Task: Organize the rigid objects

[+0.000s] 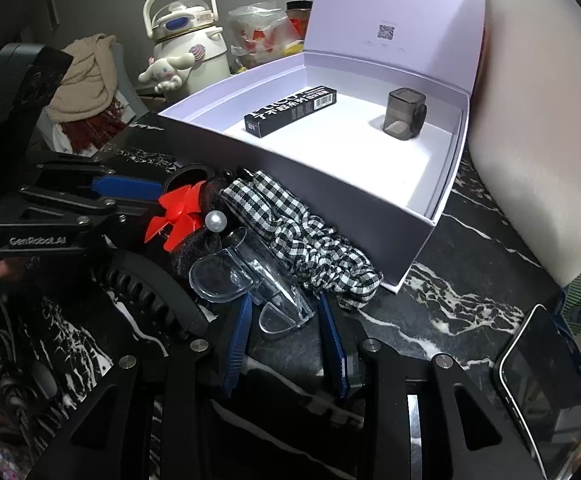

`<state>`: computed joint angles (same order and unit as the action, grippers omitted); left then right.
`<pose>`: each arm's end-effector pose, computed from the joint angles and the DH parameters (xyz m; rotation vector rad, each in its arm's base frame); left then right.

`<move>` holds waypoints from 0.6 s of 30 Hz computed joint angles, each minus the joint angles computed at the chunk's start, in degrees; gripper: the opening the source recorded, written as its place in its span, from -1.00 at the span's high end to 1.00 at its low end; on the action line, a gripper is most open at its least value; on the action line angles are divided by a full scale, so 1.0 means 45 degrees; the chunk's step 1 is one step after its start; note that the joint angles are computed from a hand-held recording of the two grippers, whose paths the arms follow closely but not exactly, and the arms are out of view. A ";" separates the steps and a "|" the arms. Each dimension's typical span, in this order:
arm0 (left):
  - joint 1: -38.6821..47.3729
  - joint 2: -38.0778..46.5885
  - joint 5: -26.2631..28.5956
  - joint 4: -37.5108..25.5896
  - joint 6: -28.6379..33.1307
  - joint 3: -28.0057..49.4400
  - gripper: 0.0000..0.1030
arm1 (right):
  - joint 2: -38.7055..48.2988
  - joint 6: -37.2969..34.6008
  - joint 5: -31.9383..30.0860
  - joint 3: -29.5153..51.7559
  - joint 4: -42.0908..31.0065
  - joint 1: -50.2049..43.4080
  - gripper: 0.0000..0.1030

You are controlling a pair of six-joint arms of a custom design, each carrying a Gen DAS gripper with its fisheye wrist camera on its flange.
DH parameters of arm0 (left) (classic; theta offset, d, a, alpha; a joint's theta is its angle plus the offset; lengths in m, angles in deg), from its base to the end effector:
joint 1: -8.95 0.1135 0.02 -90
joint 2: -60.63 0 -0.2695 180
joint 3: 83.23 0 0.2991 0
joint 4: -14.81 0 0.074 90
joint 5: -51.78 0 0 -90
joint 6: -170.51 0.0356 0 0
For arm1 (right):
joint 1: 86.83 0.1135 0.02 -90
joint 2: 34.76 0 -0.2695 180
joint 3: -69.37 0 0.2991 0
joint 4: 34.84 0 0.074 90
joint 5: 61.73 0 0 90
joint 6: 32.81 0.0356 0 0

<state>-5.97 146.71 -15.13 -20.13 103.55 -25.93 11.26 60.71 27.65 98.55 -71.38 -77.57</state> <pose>0.2969 -0.0936 0.1427 0.9691 2.4339 -0.4899 0.1820 0.0301 0.1328 -0.1299 2.5022 0.1057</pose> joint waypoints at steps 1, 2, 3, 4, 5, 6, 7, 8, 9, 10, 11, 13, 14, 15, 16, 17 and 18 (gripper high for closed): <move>-0.0087 0.0043 0.0003 0.0024 0.0040 0.0017 0.47 | 0.0000 0.0000 0.0000 0.0000 0.0000 0.0000 0.30; -0.0160 0.0014 -0.0055 0.0067 0.0061 -0.0019 0.47 | 0.0007 0.0005 0.0016 0.0010 -0.0009 -0.0028 0.30; -0.0254 -0.0063 -0.0160 0.0139 0.0107 -0.0089 0.47 | 0.0015 0.0008 -0.0003 0.0021 -0.0025 -0.0063 0.30; -0.0374 -0.0190 -0.0334 0.0253 0.0131 -0.0186 0.47 | 0.0010 0.0002 -0.0075 0.0032 -0.0041 -0.0144 0.29; -0.0414 -0.0241 -0.0380 0.0292 0.0138 -0.0229 0.47 | 0.0004 0.0001 -0.0187 0.0034 -0.0038 -0.0239 0.29; -0.0480 -0.0278 -0.0443 0.0351 0.0092 -0.0271 0.47 | -0.0013 0.0011 -0.0242 0.0019 -0.0026 -0.0277 0.28; -0.0518 -0.0311 -0.0460 0.0425 0.0004 -0.0317 0.47 | -0.0012 0.0005 -0.0281 0.0011 -0.0001 -0.0319 0.26; -0.0549 -0.0305 -0.0459 0.0489 -0.0095 -0.0331 0.47 | 0.0006 -0.0011 -0.0297 0.0009 0.0028 -0.0340 0.24; -0.0566 -0.0316 -0.0452 0.0506 -0.0155 -0.0348 0.47 | 0.0017 -0.0024 -0.0316 0.0009 0.0037 -0.0340 0.20; -0.0612 -0.0312 -0.0461 0.0532 -0.0198 -0.0348 0.47 | 0.0044 -0.0033 -0.0330 0.0025 0.0031 -0.0330 0.14; -0.0674 -0.0319 -0.0487 0.0579 -0.0215 -0.0361 0.47 | 0.0070 -0.0068 -0.0358 0.0048 0.0011 -0.0320 0.11; -0.0795 -0.0351 -0.0649 0.0666 -0.0235 -0.0391 0.47 | 0.0095 -0.0081 -0.0337 0.0047 0.0052 -0.0298 0.04; -0.0851 -0.0371 -0.0745 0.0700 -0.0239 -0.0402 0.47 | 0.0134 -0.0040 -0.0321 0.0043 0.0125 -0.0293 0.04; -0.0911 -0.0394 -0.0839 0.0755 -0.0252 -0.0425 0.47 | 0.0133 0.0002 -0.0406 0.0002 0.0242 -0.0381 0.04; -0.0948 -0.0382 -0.0901 0.0808 -0.0285 -0.0426 0.47 | 0.0113 0.0029 -0.0445 -0.0029 0.0296 -0.0438 0.06; -0.0945 -0.0371 -0.0911 0.0844 -0.0315 -0.0440 0.47 | 0.0119 0.0084 -0.0382 -0.0049 0.0356 -0.0448 0.11; -0.0957 -0.0302 -0.0946 0.0933 -0.0429 -0.0421 0.47 | 0.0148 0.0137 -0.0033 -0.0051 0.0394 -0.0367 0.32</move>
